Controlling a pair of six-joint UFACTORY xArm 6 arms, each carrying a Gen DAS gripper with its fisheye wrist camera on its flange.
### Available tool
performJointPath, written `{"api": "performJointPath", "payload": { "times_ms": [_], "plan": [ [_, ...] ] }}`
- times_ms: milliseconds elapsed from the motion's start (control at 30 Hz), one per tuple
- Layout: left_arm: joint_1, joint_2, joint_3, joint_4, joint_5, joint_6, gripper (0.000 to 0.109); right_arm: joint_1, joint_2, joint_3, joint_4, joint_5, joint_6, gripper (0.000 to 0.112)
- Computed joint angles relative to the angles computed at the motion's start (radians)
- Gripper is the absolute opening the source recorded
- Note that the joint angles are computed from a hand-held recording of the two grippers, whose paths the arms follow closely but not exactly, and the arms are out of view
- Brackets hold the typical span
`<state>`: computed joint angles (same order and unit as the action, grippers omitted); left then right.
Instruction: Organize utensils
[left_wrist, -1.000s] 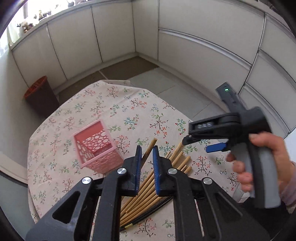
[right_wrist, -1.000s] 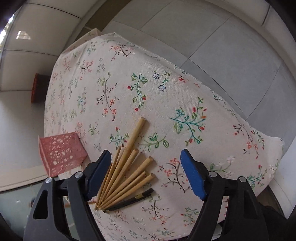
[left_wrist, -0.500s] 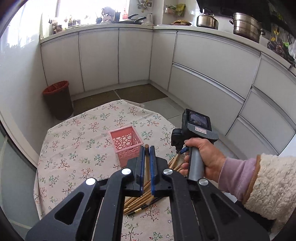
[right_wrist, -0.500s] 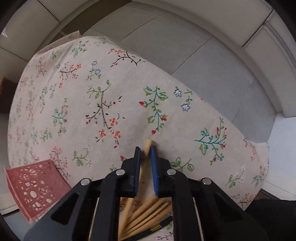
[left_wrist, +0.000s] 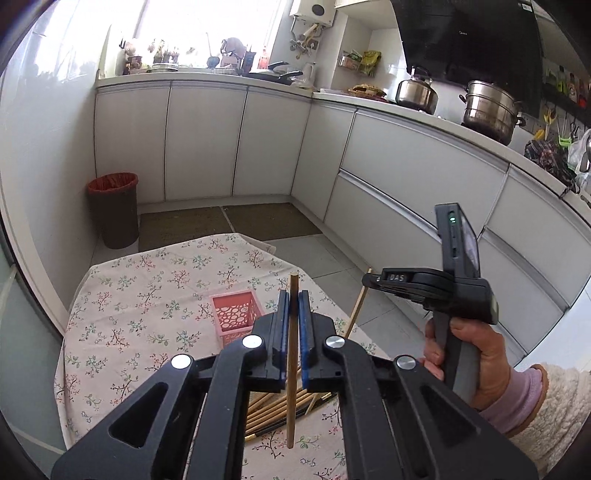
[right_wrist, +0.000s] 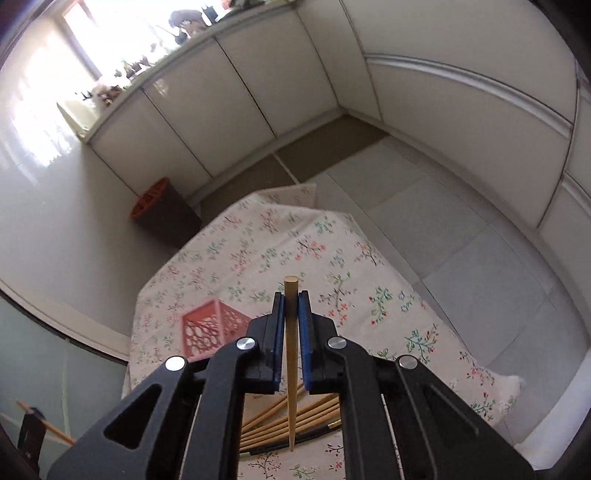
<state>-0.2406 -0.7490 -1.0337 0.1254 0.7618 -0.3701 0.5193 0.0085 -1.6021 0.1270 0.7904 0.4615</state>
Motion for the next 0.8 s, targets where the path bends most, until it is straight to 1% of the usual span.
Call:
{"api": "performJointPath", "payload": {
  "times_ms": [100, 200, 267, 367, 467, 500, 567, 633, 733, 800],
  "plan": [
    [0.004, 0.033, -0.047, 0.033, -0.019, -0.041, 0.004, -0.004, -0.027, -0.024, 0.051, -0.044, -0.039, 0.008],
    [0.029, 0.073, -0.095, 0.037, -0.039, -0.062, 0.004, -0.004, -0.031, -0.07, 0.089, -0.083, -0.07, 0.008],
    [0.045, 0.101, -0.126, 0.072, -0.056, -0.094, 0.004, -0.002, -0.025, -0.107, 0.097, -0.128, -0.08, 0.008],
    [0.079, 0.153, -0.179, 0.138, -0.089, -0.155, 0.004, 0.013, 0.01, -0.175, 0.035, -0.218, -0.067, 0.008],
    [0.116, 0.207, -0.22, 0.155, -0.114, -0.178, 0.004, 0.033, 0.081, -0.259, 0.016, -0.265, -0.076, 0.008],
    [0.125, 0.225, -0.23, 0.165, -0.117, -0.184, 0.004, 0.042, 0.104, -0.277, -0.017, -0.288, -0.064, 0.008],
    [0.14, 0.253, -0.239, 0.18, -0.124, -0.195, 0.004, 0.058, 0.145, -0.292, -0.055, -0.341, -0.06, 0.008],
    [0.157, 0.272, -0.23, 0.174, -0.139, -0.199, 0.004, 0.073, 0.19, -0.31, -0.049, -0.364, -0.08, 0.008],
    [0.178, 0.297, -0.197, 0.162, -0.167, -0.198, 0.004, 0.091, 0.22, -0.27, -0.048, -0.428, -0.122, 0.008],
    [0.185, 0.31, -0.172, 0.144, -0.17, -0.182, 0.005, 0.101, 0.246, -0.251, -0.019, -0.456, -0.162, 0.008]
  ]
}}
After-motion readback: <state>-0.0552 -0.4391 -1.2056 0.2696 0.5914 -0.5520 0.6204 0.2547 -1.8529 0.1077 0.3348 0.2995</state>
